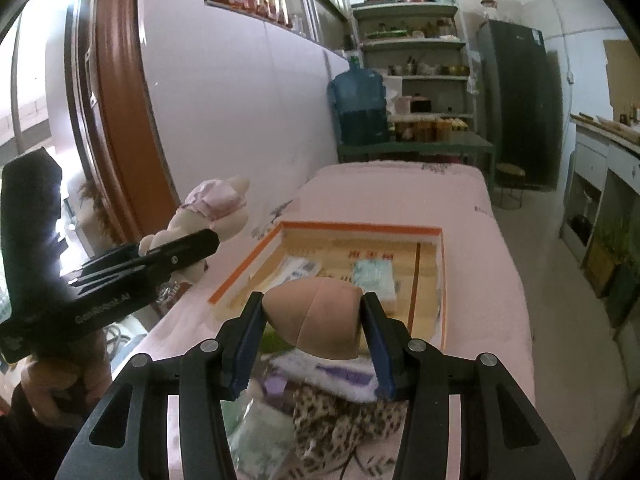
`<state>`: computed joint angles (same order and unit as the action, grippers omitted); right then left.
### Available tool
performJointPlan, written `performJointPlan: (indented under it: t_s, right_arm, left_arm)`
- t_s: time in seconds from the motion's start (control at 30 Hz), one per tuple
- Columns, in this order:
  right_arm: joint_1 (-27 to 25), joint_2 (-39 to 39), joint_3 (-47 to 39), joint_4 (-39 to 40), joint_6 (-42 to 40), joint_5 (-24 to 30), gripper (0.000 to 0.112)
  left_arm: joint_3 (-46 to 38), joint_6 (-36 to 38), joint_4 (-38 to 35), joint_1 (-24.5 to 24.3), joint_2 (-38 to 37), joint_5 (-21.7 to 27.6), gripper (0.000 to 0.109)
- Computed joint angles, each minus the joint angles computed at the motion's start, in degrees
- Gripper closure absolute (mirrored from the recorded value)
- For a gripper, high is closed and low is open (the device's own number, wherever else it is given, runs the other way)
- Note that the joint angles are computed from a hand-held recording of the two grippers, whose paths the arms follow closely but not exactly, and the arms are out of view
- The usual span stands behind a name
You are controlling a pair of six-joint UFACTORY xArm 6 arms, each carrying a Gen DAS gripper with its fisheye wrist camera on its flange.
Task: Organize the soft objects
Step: 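Carry the plush bunny and beige sponge over the box lid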
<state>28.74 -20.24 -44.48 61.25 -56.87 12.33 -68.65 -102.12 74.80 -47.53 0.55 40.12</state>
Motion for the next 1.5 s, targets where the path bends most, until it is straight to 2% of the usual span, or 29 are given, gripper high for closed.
performJointPlan:
  t_s: [0.17,0.33,0.57,0.77,0.9,1.03,1.13,1.27,1.5]
  right_arm:
    - [-0.27,4.09,-5.0,2.63,-2.39,-0.17,0.062]
    - [-1.81,8.56,-10.99,6.5,-3.96,3.24,0.062]
    - [-1.56,15.21,-19.39,6.44,-3.23,3.01,0.062]
    - [-1.67,22.5,-27.97,0.64,4.79,2.35,0.062]
    - [-2.04,27.42,-33.34,-4.92,11.76,3.05,0.062]
    - [-2.23,32.34,-38.59,-13.54,20.74,4.2,0.062]
    - [-2.56,35.88,-42.53,-18.52,26.2,4.36,0.062]
    - [-3.33,39.39,-45.81,-23.65,30.91,4.99,0.062]
    - [-4.73,44.41,-49.82,-27.94,34.7,8.31,0.062]
  left_arm:
    - [-1.66,0.41,-0.33,2.49,1.44,-2.59,0.069]
    - [-4.67,2.59,-1.93,5.15,4.14,-5.05,0.069]
    - [-8.79,4.58,-2.67,7.41,6.93,-5.0,0.069]
    - [-10.47,8.63,-6.44,11.1,7.88,-7.62,0.069]
    - [-12.93,14.01,-12.46,14.04,10.12,-10.88,0.069]
    - [-17.62,20.07,-17.55,15.21,13.79,-10.15,0.069]
    - [-20.38,21.76,-19.63,16.28,16.39,-10.9,0.069]
    - [-22.13,22.48,-20.82,17.35,19.11,-11.65,0.069]
    - [-22.38,29.13,-28.09,19.2,22.57,-13.41,0.069]
